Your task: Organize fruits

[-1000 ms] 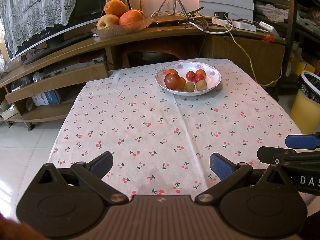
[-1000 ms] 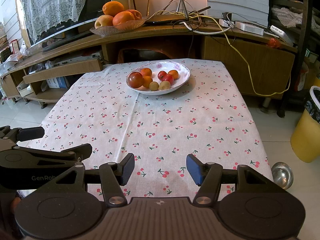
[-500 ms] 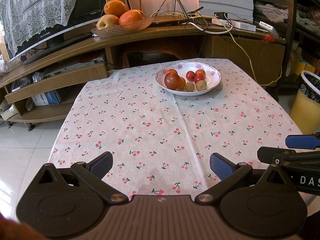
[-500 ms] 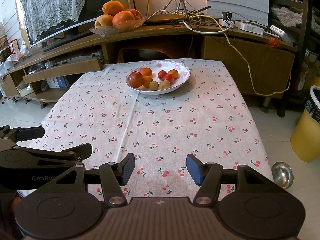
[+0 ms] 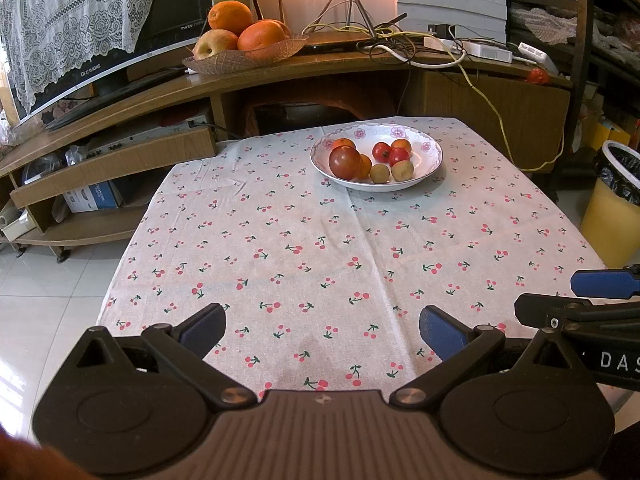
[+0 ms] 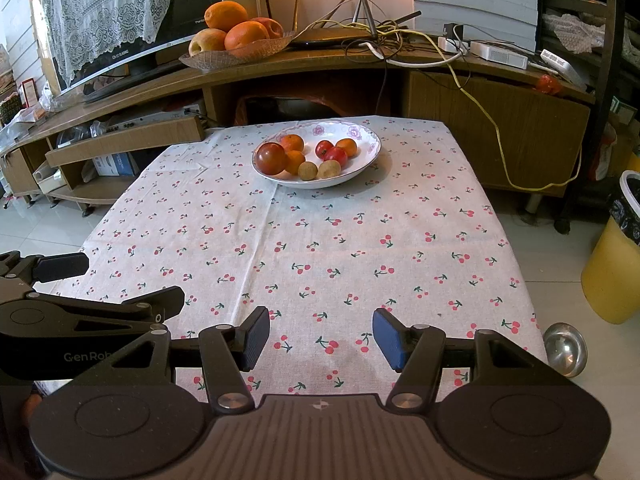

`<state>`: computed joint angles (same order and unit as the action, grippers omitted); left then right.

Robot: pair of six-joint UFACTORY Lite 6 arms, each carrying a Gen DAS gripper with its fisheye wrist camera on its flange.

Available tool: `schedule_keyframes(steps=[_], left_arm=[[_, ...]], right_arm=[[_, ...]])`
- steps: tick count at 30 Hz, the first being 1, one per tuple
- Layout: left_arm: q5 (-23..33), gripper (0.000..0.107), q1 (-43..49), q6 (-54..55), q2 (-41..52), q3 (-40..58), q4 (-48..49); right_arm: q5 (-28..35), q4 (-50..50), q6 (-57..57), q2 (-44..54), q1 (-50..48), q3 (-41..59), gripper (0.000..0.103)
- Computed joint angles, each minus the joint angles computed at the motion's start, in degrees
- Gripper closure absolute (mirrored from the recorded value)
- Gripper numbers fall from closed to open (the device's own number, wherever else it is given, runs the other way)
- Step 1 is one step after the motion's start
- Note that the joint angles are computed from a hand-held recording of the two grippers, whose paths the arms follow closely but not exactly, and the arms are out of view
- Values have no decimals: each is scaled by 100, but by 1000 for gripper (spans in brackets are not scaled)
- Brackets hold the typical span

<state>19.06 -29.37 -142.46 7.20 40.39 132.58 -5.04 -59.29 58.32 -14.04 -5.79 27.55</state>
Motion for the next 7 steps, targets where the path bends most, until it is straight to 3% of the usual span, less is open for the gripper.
schedule_keyframes(steps=[7], left_arm=[[65, 4, -26, 84, 3, -4, -110]], right_arm=[[-5, 146, -142, 0, 3, -12, 44]])
